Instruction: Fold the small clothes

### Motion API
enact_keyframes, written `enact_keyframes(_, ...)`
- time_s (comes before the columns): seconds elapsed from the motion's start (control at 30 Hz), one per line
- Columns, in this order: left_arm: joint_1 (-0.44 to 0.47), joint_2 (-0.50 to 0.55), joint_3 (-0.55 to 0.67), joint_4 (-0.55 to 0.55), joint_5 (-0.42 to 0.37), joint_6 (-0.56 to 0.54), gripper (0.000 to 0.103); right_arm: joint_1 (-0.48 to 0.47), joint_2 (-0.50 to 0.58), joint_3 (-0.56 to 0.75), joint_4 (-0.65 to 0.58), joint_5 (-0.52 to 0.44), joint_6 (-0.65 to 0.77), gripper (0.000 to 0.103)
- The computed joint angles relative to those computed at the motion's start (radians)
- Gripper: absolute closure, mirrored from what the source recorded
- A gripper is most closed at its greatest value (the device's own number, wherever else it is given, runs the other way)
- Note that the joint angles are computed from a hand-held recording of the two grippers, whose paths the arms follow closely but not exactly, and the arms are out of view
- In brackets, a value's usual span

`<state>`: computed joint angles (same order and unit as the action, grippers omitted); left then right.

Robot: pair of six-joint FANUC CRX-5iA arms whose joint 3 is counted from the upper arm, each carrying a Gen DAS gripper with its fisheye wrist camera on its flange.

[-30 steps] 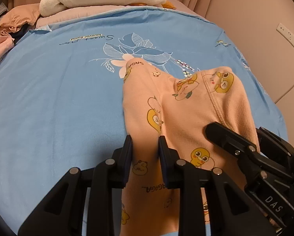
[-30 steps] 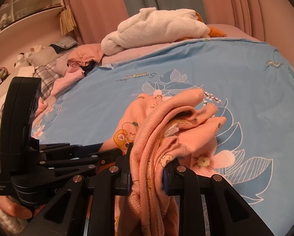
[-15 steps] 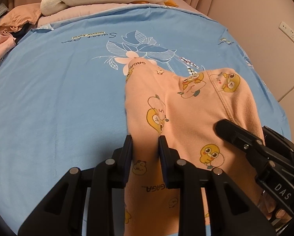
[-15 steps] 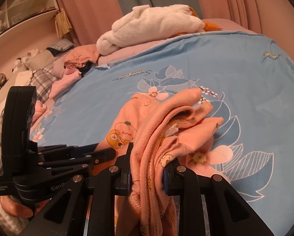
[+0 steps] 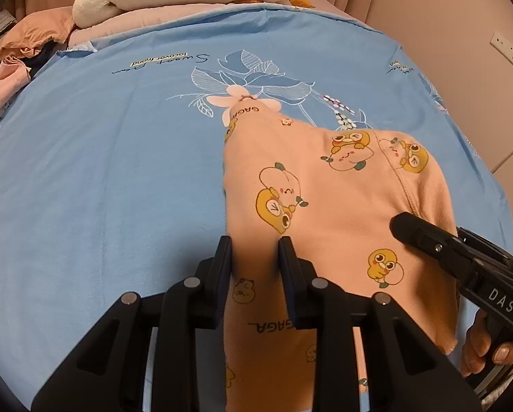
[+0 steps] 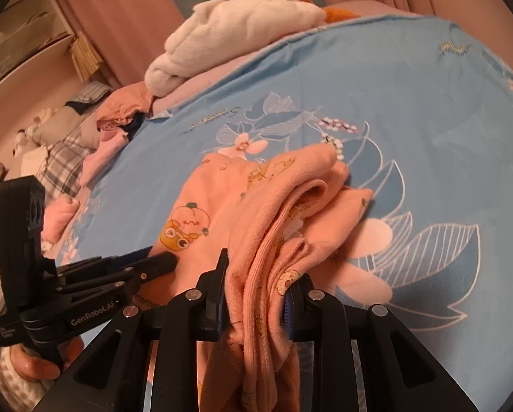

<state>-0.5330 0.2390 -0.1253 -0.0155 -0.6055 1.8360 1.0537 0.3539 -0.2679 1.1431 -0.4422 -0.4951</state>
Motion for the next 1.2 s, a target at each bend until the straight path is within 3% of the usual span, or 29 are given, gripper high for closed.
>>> enact_keyframes(0.33,-0.001,0.004,0.003,-0.016,-0.011,0.013,0.068,-0.007,-0.02,-0.044,-0.008,0.04,-0.077,0.078)
enact_keyframes(0.67,0.002,0.0,0.0,-0.039,-0.02,0.036,0.056,0.011,-0.021,-0.029,-0.089,0.011,-0.024,0.078)
enact_keyframes(1.2,-0.008,-0.028,-0.019,-0.077,-0.036,0.069,0.055,0.036,-0.033,-0.027,-0.147,-0.028,0.021,0.076)
